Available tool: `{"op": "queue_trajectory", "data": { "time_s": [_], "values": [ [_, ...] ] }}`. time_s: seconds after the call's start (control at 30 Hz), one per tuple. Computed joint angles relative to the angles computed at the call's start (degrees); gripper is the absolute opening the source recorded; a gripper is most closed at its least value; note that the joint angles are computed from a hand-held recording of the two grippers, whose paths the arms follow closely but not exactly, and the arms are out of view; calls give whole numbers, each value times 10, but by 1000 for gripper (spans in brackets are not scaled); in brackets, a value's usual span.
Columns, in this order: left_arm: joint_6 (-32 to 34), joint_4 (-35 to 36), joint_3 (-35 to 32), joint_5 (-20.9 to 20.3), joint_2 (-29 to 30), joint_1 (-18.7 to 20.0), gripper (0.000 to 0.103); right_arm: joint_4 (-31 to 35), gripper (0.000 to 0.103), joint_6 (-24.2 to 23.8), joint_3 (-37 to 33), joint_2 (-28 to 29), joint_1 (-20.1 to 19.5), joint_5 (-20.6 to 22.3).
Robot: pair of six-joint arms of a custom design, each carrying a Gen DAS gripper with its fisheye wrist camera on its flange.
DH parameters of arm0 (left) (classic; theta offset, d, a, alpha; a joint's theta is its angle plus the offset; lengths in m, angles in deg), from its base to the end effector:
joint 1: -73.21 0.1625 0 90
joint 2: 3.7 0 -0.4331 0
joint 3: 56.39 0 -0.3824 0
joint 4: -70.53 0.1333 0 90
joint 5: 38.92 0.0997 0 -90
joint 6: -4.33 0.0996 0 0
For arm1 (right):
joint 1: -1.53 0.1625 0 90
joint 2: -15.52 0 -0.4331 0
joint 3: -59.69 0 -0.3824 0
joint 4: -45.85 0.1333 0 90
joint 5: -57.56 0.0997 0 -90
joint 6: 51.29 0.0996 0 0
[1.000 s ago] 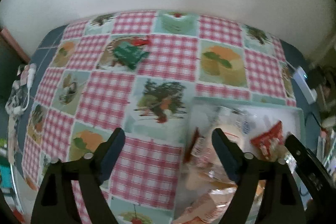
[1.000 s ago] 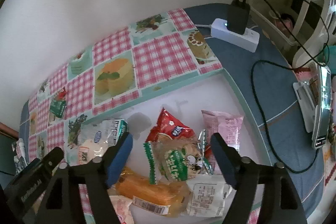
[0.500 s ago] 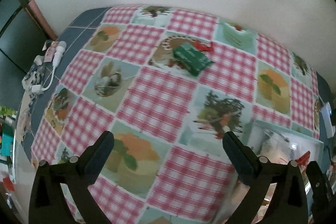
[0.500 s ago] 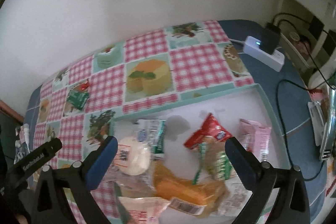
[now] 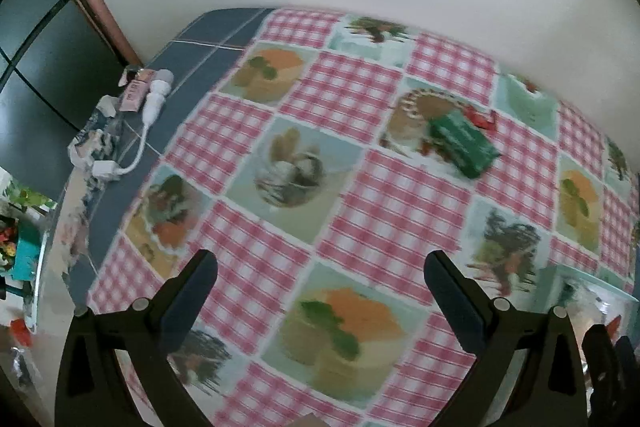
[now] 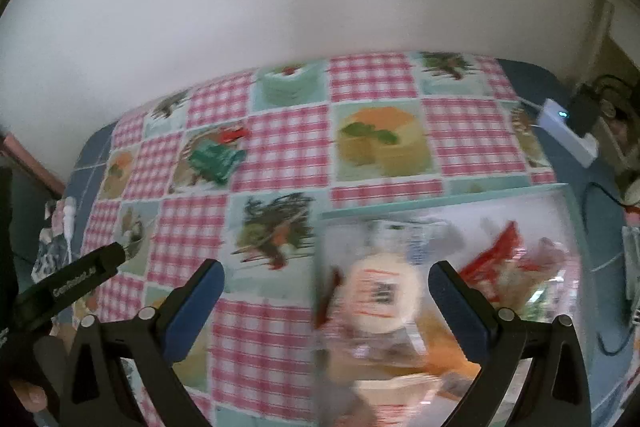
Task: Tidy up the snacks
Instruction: 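Move both tools back toward the green box and red candy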
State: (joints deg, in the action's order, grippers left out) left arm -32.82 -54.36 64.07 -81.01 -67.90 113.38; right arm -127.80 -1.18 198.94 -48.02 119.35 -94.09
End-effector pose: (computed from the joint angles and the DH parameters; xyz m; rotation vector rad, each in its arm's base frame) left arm -0.2250 -0.4611 0.1359 0.4389 2.2306 -0.3826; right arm 0.2236 -0.3260 0.1466 -0.5166 -2.1490 0.9478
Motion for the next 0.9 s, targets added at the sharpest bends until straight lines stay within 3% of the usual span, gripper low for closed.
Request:
{"op": "queue_trajectory", "data": {
  "time_s": [0.13, 0.37, 0.63, 0.73, 0.9],
  "values": [
    [45, -4, 0, 42, -6, 16, 103, -31, 103, -30, -25, 44, -1, 13],
    [119, -53, -7, 36, -12, 55, 103, -78, 103, -71, -62, 108, -19, 39],
    [170, -113, -19, 9, 1, 90, 103, -171, 103, -131, -74, 150, -41, 49],
    [224, -180, -18, -18, 27, 97, 103, -224, 103, -169, -71, 154, -46, 48],
    [287, -214, -57, -45, 88, 107, 103, -219, 103, -189, -88, 124, -68, 34]
  ]
}}
